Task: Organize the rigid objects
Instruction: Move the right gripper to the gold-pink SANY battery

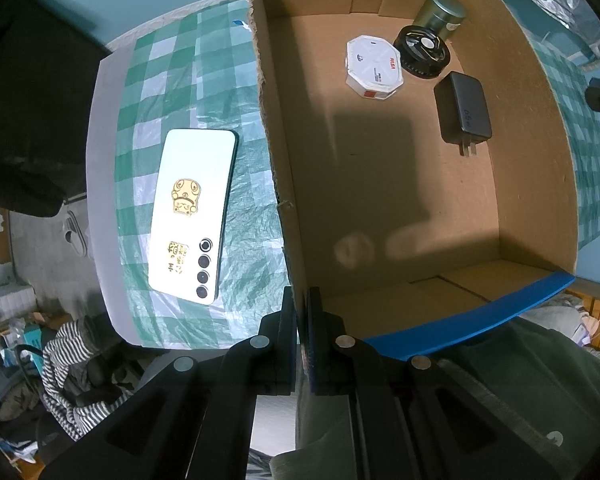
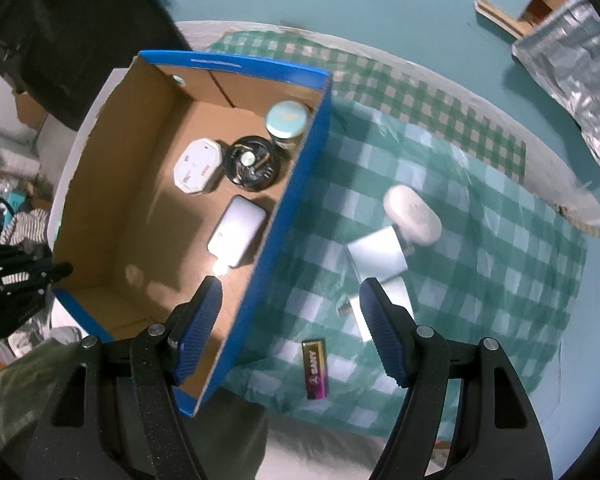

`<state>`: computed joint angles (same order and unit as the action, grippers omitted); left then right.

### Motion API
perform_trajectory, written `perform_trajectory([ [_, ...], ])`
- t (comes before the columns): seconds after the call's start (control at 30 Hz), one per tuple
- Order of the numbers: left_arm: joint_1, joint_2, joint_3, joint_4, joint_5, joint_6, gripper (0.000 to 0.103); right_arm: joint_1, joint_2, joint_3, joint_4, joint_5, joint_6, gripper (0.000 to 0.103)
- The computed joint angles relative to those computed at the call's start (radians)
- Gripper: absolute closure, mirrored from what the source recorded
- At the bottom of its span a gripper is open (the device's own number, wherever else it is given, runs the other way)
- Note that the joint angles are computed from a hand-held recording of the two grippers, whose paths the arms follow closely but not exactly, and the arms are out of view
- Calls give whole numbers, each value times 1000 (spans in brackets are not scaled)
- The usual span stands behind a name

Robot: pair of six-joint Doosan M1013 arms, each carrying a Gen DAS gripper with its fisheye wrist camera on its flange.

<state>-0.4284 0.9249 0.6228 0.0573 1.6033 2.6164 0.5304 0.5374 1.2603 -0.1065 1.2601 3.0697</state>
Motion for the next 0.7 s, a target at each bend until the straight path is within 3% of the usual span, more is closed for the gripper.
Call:
perform_trajectory([
  [0.53, 1, -3, 2, 0, -2, 3, 99, 41, -17, 81, 46, -25, 87, 31],
  [0.7, 2, -3, 1, -2, 1, 3, 99, 57, -9, 120, 73, -76, 82, 31],
])
